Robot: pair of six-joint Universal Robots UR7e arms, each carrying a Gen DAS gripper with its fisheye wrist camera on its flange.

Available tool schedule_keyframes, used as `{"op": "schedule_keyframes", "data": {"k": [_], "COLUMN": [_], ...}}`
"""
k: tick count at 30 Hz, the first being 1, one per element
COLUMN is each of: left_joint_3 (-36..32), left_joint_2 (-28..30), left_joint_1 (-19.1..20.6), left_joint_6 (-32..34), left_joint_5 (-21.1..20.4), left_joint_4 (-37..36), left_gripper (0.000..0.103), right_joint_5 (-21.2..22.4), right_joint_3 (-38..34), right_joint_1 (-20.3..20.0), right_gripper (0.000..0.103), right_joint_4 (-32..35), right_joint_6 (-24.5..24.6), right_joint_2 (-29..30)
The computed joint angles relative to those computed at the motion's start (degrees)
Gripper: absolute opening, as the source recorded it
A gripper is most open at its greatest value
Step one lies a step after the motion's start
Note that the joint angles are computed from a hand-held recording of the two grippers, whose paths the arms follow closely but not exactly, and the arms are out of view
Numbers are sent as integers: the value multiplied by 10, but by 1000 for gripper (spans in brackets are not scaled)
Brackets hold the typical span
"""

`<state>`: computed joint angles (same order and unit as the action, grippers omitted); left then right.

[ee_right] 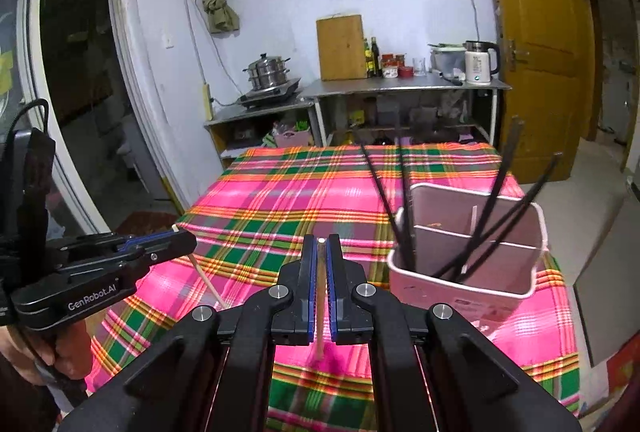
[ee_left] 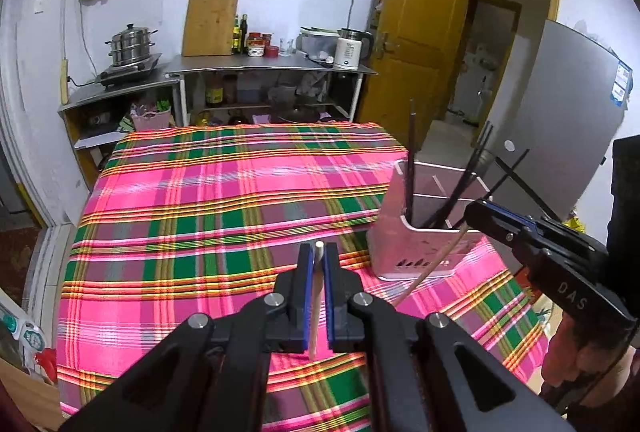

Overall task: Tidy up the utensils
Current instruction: 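Carry both wooden chopsticks into the pink caddy and open both tools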

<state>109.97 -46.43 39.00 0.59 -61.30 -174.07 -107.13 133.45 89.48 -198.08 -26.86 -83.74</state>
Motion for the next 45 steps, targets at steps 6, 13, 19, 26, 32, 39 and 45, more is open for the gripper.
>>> {"op": "schedule_keyframes", "data": {"k": [6,13,19,26,32,39,45], "left_joint_3": [-28,-74,-117,-163,-194,-208,-217], "left_joint_2": [19,43,57,84,116,142,159], "left_joint_1": [-9,-21,-27,-29,-21,-4,7], "left_joint_6": [-1,3,11,19,20,18,19], "left_joint_5": [-34,-65,-87,-104,-111,-121,-131], "left_joint_4": [17,25,13,2,-3,0,14], "left_gripper": [6,6,6,5,5,5,5], "right_joint_5": [4,7,22,30,50,45,31], "right_joint_3": [13,10,-11,-40,-48,-46,-49], "right_joint_1": [-17,-27,-29,-32,-49,-53,-60], "right_gripper": [4,4,4,4,4,4,4], "right_joint_4": [-7,-14,-28,-48,-59,-84,-94], "right_joint_6": [13,22,26,28,32,1,-25], "right_joint_2": [-36,-76,-102,-94,-76,-43,-10]}}
